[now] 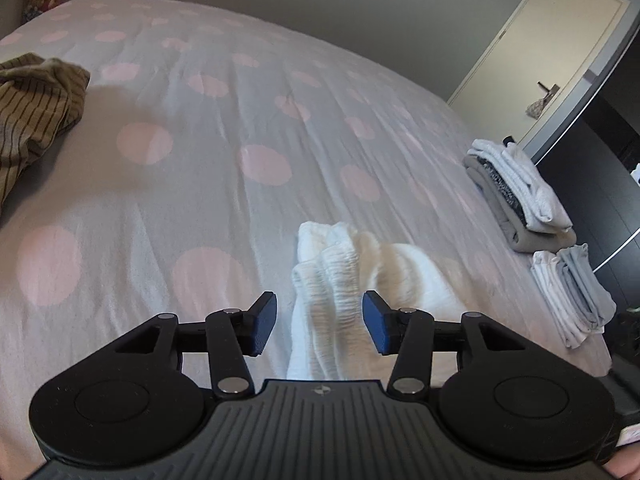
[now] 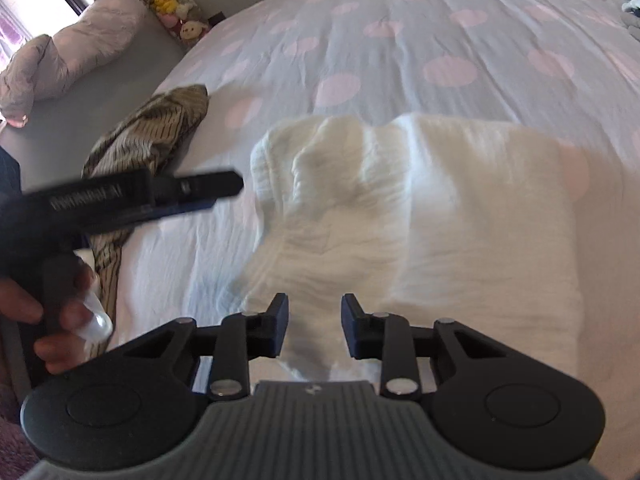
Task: Fold clothes
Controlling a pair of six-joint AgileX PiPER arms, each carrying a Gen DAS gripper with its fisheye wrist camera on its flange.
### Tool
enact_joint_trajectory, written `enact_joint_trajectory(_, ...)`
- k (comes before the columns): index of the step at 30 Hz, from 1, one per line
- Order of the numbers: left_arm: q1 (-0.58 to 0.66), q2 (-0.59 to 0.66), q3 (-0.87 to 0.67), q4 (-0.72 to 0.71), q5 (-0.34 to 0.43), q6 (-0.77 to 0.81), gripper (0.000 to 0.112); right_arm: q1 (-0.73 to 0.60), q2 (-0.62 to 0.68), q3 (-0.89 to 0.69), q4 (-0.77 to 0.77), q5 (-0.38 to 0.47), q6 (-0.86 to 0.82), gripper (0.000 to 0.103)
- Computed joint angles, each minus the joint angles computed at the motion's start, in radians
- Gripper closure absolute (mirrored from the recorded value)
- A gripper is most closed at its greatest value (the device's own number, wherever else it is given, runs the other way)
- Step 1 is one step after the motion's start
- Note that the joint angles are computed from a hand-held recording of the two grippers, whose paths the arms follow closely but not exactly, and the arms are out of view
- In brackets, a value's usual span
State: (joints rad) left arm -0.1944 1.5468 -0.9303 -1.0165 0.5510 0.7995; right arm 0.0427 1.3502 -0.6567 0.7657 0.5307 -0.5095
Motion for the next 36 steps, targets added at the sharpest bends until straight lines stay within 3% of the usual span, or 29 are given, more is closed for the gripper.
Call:
enact_joint_trajectory(5,-0.031,0.027,-0.011,-0.097,0.044,0.134,0.068,0.024,0.031,0.057,0.078,-0.03,-0.068,0.07)
enact_joint_trajectory(9,-0.088,0.016,-0.005,-0.107,-0.009,0.198,0.074,-0.044,-0.057,0.069,0.073,0.018,-0.095,0.07)
enact_joint_trajectory(15,-0.195,-0.011,0.028,-0.042,-0.251,0.13,0.074,-0.258,-0.195,0.073,0.112,0.068,-0.229,0.067)
enact_joint_trajectory(17,-0.202,-0.002,0.028,-0.045,-0.278,0.126,0.07,-0.33,-0.191,0.064,0.15,0.044,-0.286,0.062)
enact_joint_trajectory(20,-0.202,0.029,0.013,-0.065,-0.276,0.125,0.068,-0.411,-0.11,0.017,0.198,-0.005,-0.34,0.058)
enact_joint_trajectory(24,-0.218,0.086,-0.023,0.118,-0.306,-0.078,0.068,-0.504,0.049,-0.056,0.332,-0.023,-0.466,0.058)
enact_joint_trajectory(26,-0.204,0.117,-0.043,0.134,-0.29,-0.106,0.074,-0.529,0.128,-0.096,0.384,-0.025,-0.497,0.058)
enact_joint_trajectory(34,-0.178,0.258,-0.142,0.186,-0.239,-0.168,0.085,-0.591,0.376,-0.194,0.586,0.088,-0.629,0.056)
enact_joint_trajectory(35,-0.179,0.274,-0.152,0.199,-0.235,-0.181,0.085,-0.601,0.4,-0.204,0.606,0.111,-0.645,0.057)
enact_joint_trajectory(36,-0.175,0.284,-0.159,0.199,-0.23,-0.187,0.085,-0.608,0.418,-0.21,0.623,0.126,-0.662,0.073)
